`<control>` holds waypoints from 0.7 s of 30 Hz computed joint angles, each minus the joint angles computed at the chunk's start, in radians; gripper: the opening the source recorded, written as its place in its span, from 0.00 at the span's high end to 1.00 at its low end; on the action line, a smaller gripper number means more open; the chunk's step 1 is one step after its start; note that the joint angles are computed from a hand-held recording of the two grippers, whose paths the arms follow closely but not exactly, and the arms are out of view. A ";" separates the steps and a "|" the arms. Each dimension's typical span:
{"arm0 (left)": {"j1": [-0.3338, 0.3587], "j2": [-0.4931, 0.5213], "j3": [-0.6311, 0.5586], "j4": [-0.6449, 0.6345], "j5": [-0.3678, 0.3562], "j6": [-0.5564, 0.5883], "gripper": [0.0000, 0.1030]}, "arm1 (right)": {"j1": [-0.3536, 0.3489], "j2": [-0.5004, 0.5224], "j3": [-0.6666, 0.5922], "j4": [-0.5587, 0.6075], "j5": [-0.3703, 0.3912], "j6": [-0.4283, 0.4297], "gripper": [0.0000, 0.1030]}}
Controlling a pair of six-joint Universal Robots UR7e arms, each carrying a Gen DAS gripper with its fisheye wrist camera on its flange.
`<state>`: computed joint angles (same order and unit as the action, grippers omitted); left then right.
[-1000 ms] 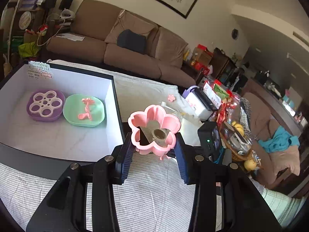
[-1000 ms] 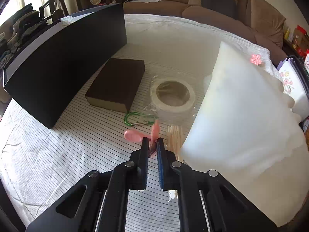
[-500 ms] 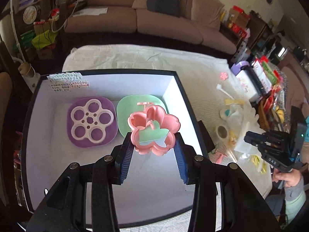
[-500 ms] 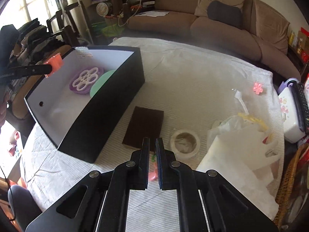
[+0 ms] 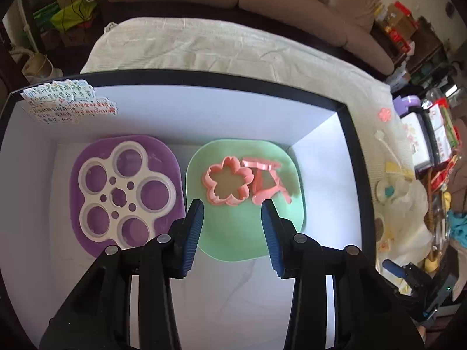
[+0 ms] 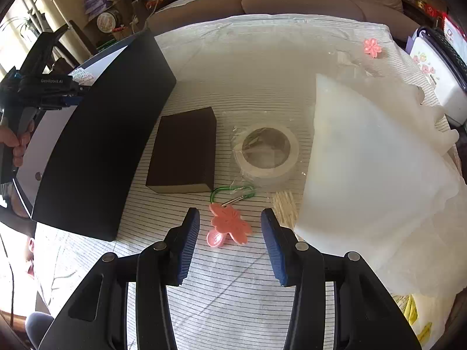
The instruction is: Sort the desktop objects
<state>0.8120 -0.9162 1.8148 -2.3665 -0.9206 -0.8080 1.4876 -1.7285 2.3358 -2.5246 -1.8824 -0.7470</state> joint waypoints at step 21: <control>-0.495 0.015 0.420 -0.655 0.249 -0.184 0.12 | -0.121 0.010 0.051 -0.103 0.142 0.270 0.50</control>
